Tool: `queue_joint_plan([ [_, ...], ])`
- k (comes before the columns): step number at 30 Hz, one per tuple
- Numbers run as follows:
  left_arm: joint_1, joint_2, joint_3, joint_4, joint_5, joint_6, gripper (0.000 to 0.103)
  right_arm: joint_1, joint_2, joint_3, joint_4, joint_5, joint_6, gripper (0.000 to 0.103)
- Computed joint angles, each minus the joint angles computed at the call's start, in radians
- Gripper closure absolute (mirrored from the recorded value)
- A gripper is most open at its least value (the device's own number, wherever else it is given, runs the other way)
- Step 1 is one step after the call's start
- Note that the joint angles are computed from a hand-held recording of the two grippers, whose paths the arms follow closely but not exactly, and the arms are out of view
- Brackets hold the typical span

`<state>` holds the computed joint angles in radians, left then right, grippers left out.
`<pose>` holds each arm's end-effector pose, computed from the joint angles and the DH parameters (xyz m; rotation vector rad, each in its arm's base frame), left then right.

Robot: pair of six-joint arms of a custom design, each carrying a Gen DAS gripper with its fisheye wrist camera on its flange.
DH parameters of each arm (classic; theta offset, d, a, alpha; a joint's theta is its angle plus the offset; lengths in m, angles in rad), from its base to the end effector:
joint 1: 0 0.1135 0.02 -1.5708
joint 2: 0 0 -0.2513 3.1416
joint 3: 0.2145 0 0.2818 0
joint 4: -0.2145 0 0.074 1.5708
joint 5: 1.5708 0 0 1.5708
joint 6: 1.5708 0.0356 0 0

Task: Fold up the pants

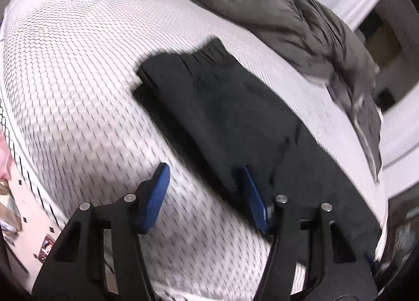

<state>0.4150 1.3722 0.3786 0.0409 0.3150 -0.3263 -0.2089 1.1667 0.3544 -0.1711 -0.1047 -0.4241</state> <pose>0.2181 0.0840 0.0740 -0.7839 2.3658 -0.3597 0.2109 -0.0409 0.0949 -0.3140 2.5305 -0.1131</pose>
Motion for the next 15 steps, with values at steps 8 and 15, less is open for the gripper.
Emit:
queue_joint_plan([
  [8, 0.025, 0.097, 0.075, 0.107, -0.016, 0.02, 0.094, 0.011, 0.008, 0.001, 0.012, 0.012, 0.004, 0.003],
  [15, -0.028, 0.17, 0.136, 0.043, -0.143, 0.024, 0.056, -0.022, 0.0, 0.004, 0.004, 0.003, 0.001, 0.003],
])
